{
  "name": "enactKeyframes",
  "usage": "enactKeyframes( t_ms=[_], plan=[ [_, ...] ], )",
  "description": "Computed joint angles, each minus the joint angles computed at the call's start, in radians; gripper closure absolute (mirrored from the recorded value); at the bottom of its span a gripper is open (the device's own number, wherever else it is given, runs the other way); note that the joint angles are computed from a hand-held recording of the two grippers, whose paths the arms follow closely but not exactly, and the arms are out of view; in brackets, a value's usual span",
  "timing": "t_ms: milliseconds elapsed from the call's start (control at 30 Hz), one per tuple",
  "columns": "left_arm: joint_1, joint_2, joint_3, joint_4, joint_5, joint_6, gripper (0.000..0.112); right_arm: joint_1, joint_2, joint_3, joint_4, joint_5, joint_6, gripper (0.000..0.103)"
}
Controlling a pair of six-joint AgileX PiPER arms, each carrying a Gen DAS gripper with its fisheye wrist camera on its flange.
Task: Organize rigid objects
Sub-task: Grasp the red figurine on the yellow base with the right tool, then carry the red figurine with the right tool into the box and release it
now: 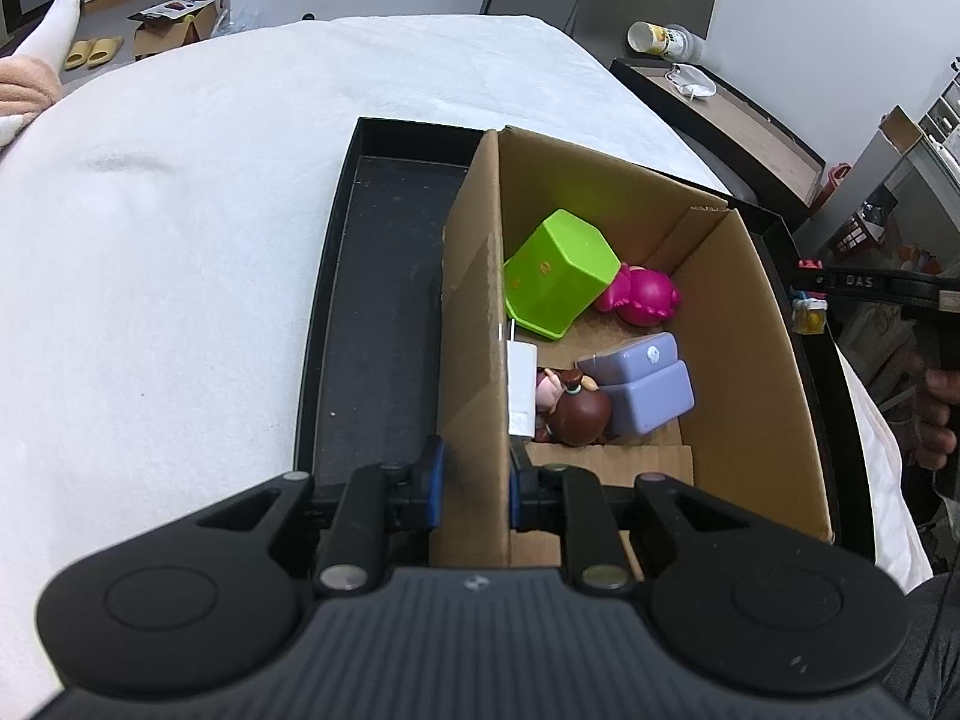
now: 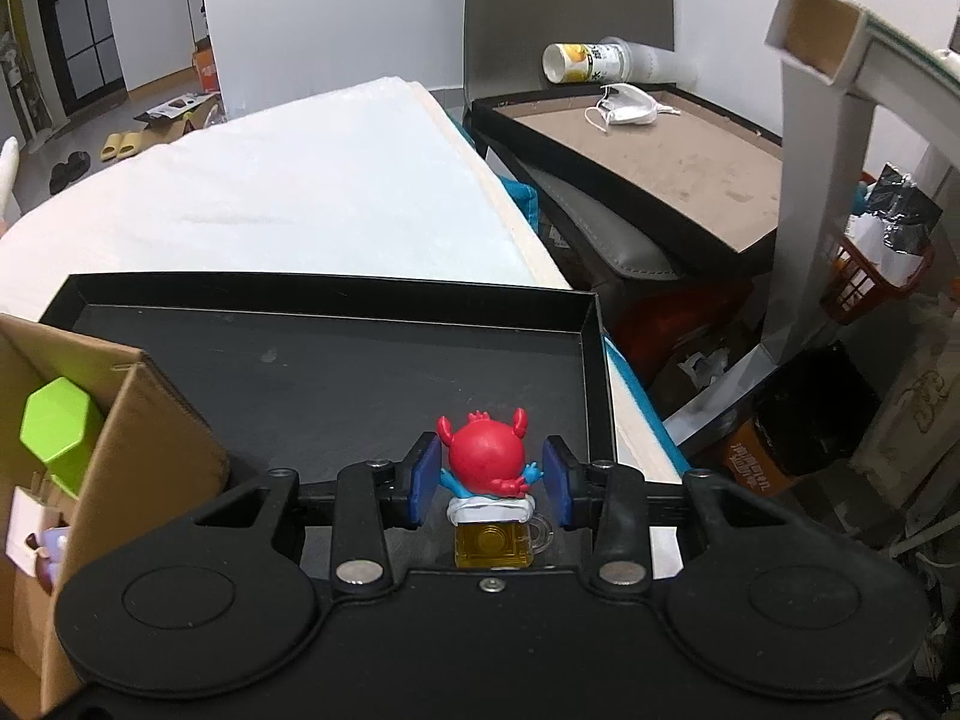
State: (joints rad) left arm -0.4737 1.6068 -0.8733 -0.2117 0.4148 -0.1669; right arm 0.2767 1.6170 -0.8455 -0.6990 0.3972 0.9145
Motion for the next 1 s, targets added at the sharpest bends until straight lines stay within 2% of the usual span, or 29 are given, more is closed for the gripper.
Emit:
enactKeyframes(
  t_ms=[233,567,1000],
  plan=[
    [-0.02,-0.009,-0.001,0.053,0.005,-0.051,0.094,0.031,-0.084,0.032,0.025,0.029,-0.002,0.066],
    [-0.02,-0.054,0.028,0.044,-0.007,-0.052,0.096,0.103,-0.175,0.035,0.081,0.079,-0.03,0.066],
    [-0.009,-0.057,0.037,-0.016,-0.012,0.028,0.096,0.248,-0.168,-0.075,0.111,0.152,-0.034,0.066]
  ],
)
